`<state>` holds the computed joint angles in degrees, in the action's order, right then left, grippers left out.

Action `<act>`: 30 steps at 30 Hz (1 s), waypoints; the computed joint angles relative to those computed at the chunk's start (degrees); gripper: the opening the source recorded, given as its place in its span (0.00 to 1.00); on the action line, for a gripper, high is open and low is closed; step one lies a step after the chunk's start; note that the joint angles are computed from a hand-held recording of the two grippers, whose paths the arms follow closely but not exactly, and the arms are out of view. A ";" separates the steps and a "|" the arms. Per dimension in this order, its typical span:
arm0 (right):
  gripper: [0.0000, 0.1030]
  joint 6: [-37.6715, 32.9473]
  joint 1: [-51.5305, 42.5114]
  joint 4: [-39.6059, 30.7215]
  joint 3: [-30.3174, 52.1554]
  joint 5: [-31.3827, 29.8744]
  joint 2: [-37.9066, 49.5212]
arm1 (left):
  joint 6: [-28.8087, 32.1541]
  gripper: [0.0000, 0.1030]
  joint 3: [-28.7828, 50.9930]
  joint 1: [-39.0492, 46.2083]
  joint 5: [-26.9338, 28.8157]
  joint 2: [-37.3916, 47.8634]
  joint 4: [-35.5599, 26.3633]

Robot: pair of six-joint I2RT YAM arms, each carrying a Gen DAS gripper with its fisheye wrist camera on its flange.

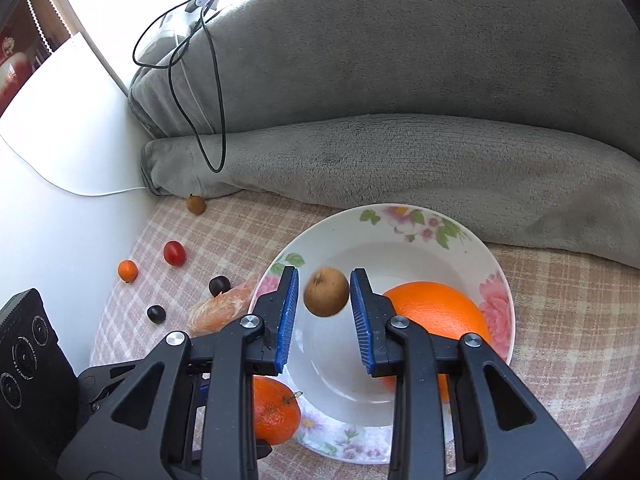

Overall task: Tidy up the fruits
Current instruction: 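Carry the mandarin and kiwi to the plate and release both, then move the right tool back toward the dark grape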

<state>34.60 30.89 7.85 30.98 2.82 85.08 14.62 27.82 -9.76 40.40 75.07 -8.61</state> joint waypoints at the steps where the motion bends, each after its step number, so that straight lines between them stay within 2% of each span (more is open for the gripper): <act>1: 0.47 -0.02 -0.05 0.08 -0.26 0.31 -0.42 | -0.38 0.37 -0.16 -0.45 -0.11 0.02 0.51; 4: 0.61 0.27 -0.05 0.45 -0.84 1.04 -1.65 | -1.10 0.47 -0.82 -0.71 -0.40 -0.78 1.20; 7: 0.71 0.69 -0.20 0.64 -1.32 1.63 -2.46 | 0.13 0.49 -0.67 0.70 0.41 -1.77 -0.83; 10: 0.74 1.13 -0.15 0.95 -1.98 2.05 -3.38 | 0.40 0.52 -1.42 1.16 0.52 -0.47 1.37; 14: 0.76 1.64 0.12 1.04 -2.26 2.21 -4.10 | 1.09 0.53 -2.08 2.05 0.90 -1.66 1.04; 16: 0.83 1.97 0.60 0.71 -2.33 2.78 -4.83 | 0.93 0.55 -2.36 2.15 0.83 -2.38 1.04; 21: 0.84 2.05 2.59 -0.01 -1.89 4.68 -5.77 | 1.65 0.55 -3.02 4.21 1.57 -3.61 0.52; 30: 0.84 2.08 4.94 -0.65 -1.16 6.41 -6.68 | 7.14 0.55 -1.60 12.36 4.70 -7.25 -6.65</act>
<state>36.68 35.83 7.19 29.82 9.24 78.40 21.77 26.22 2.60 45.09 67.82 -15.26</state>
